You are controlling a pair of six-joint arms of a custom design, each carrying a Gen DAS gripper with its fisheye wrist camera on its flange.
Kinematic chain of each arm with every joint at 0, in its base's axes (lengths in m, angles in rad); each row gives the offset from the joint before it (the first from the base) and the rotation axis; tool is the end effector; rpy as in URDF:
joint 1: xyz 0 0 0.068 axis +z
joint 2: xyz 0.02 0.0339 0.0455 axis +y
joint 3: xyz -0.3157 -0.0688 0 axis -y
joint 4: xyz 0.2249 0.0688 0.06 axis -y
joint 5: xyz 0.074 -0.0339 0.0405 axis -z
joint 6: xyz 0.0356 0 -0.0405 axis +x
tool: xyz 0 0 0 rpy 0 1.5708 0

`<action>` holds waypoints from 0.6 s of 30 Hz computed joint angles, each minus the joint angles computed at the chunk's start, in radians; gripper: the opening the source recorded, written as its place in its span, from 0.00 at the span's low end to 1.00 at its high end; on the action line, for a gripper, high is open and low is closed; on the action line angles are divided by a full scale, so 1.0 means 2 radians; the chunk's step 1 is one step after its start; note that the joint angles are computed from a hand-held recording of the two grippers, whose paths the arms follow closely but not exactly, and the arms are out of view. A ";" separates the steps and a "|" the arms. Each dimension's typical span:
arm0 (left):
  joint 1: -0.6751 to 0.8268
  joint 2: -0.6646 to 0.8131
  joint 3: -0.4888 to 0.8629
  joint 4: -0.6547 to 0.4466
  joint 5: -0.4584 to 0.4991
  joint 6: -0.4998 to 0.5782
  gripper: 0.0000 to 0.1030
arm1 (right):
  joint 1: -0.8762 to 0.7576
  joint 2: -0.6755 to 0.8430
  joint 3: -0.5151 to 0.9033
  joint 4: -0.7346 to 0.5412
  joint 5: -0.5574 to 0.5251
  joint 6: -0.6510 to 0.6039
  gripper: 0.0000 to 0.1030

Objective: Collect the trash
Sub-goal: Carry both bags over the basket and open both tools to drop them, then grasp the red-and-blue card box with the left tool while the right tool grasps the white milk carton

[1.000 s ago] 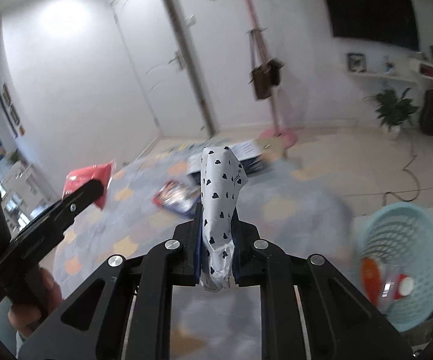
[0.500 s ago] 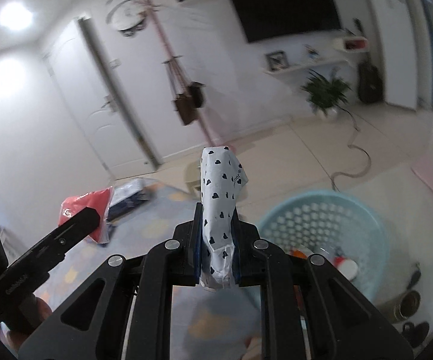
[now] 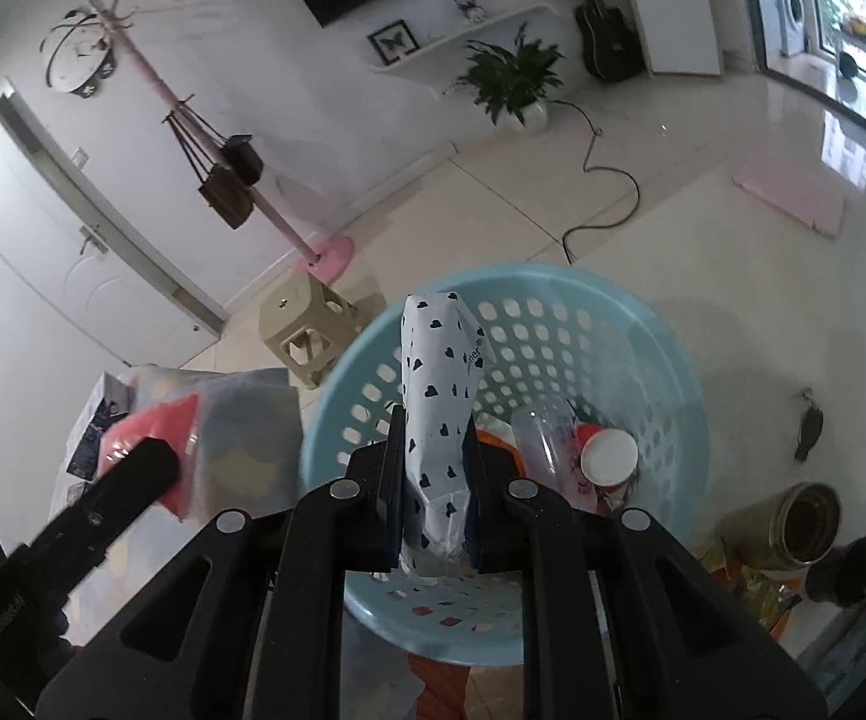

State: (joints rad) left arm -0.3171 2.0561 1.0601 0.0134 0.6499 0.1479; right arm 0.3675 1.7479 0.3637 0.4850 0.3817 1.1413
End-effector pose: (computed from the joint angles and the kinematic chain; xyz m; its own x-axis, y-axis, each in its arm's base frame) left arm 0.3702 -0.1442 0.1515 -0.6982 0.3526 -0.6230 0.6775 0.6064 -0.4162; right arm 0.2314 0.0749 0.1306 -0.4107 0.7460 -0.5242 0.6154 0.6510 0.4443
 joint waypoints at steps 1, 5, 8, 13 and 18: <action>0.000 0.005 0.003 -0.003 0.001 0.002 0.45 | -0.008 0.005 0.001 0.004 -0.007 -0.004 0.16; -0.006 0.004 -0.004 0.000 -0.010 0.004 0.54 | -0.029 0.016 -0.007 0.023 -0.029 -0.006 0.32; -0.002 -0.003 -0.006 0.003 -0.012 0.008 0.56 | -0.031 0.015 -0.016 0.037 -0.033 0.000 0.43; 0.010 -0.023 -0.015 0.001 -0.002 0.007 0.58 | -0.023 0.001 -0.017 0.031 -0.030 0.005 0.46; 0.034 -0.055 -0.036 0.010 0.010 0.010 0.58 | 0.004 -0.033 -0.001 0.001 -0.013 -0.003 0.47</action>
